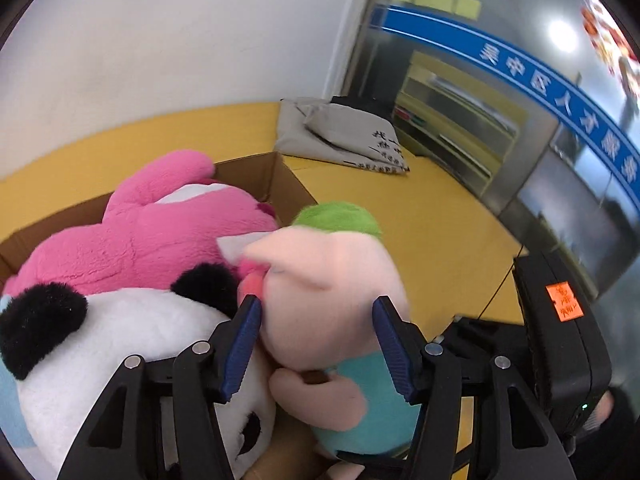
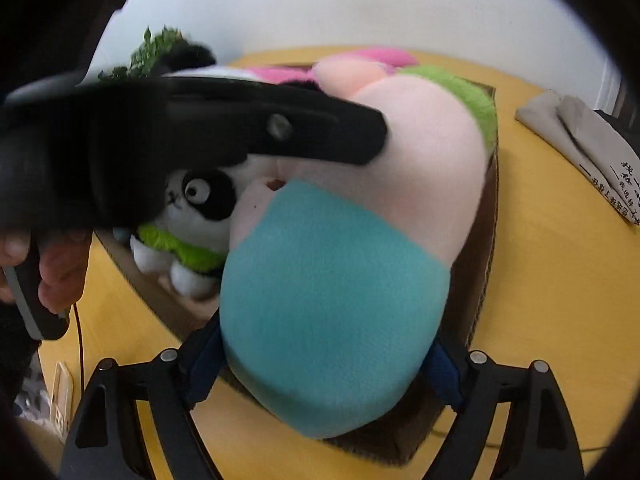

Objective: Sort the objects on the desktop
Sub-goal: 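Carry the pig plush into the box and open both grippers, then move both tools to the white phone case and close on its rim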

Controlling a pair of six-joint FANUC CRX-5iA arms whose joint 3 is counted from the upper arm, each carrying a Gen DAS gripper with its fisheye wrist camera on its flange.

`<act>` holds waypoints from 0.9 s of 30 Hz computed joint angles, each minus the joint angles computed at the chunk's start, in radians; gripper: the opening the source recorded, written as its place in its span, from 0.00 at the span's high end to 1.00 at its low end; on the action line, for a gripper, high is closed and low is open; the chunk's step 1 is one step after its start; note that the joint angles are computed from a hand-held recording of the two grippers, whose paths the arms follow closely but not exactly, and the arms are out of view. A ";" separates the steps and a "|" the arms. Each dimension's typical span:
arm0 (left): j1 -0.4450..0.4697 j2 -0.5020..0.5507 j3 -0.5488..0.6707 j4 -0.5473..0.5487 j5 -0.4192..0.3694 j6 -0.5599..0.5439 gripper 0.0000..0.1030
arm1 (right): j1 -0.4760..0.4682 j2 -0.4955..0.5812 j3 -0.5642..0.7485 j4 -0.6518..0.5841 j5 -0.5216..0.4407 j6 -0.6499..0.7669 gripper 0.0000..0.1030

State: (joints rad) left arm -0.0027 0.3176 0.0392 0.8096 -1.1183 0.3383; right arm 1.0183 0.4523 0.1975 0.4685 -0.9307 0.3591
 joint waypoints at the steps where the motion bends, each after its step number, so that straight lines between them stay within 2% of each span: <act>1: -0.003 -0.015 -0.015 -0.002 0.017 -0.017 0.40 | 0.006 0.002 0.011 0.003 -0.025 -0.001 0.14; 2: -0.006 -0.030 -0.030 -0.004 0.038 -0.033 0.40 | 0.016 -0.006 0.004 0.019 -0.040 -0.020 0.11; 4: 0.004 -0.034 -0.027 0.006 0.018 -0.032 0.37 | 0.035 -0.053 -0.050 0.069 -0.019 -0.086 0.11; 7: 0.030 -0.043 -0.034 0.057 -0.008 -0.034 0.27 | 0.060 -0.116 -0.129 0.165 0.019 -0.177 0.07; 8: 0.039 -0.047 -0.036 0.076 -0.016 -0.035 0.23 | 0.066 -0.134 -0.155 0.202 0.036 -0.205 0.01; 9: 0.047 -0.048 -0.036 0.088 -0.022 -0.034 0.21 | 0.067 -0.147 -0.176 0.236 0.063 -0.226 0.00; 12: 0.071 -0.048 -0.033 0.115 -0.038 -0.026 0.21 | 0.001 -0.109 -0.141 0.204 0.174 -0.124 0.01; 15: 0.093 -0.041 -0.023 0.116 -0.055 0.005 0.21 | -0.004 -0.046 -0.032 0.114 0.135 -0.019 0.00; 16: 0.102 -0.039 -0.021 0.115 -0.063 0.011 0.21 | 0.005 -0.035 -0.015 0.095 0.121 -0.020 0.00; 19: 0.133 -0.039 -0.026 0.123 -0.081 0.008 0.21 | 0.031 -0.050 -0.069 0.170 0.124 -0.114 0.00; 22: 0.175 -0.050 -0.041 0.129 -0.112 -0.012 0.21 | 0.034 -0.099 -0.140 0.248 0.186 -0.227 0.00; 23: 0.191 -0.060 -0.053 0.132 -0.120 -0.027 0.21 | 0.040 -0.100 -0.136 0.244 0.169 -0.230 0.00; 25: 0.221 -0.089 -0.088 0.143 -0.123 -0.068 0.16 | 0.061 -0.075 -0.084 0.216 0.059 -0.227 0.00; 27: 0.271 -0.138 -0.147 0.159 -0.136 -0.123 0.13 | 0.099 -0.089 -0.115 0.302 0.006 -0.346 0.00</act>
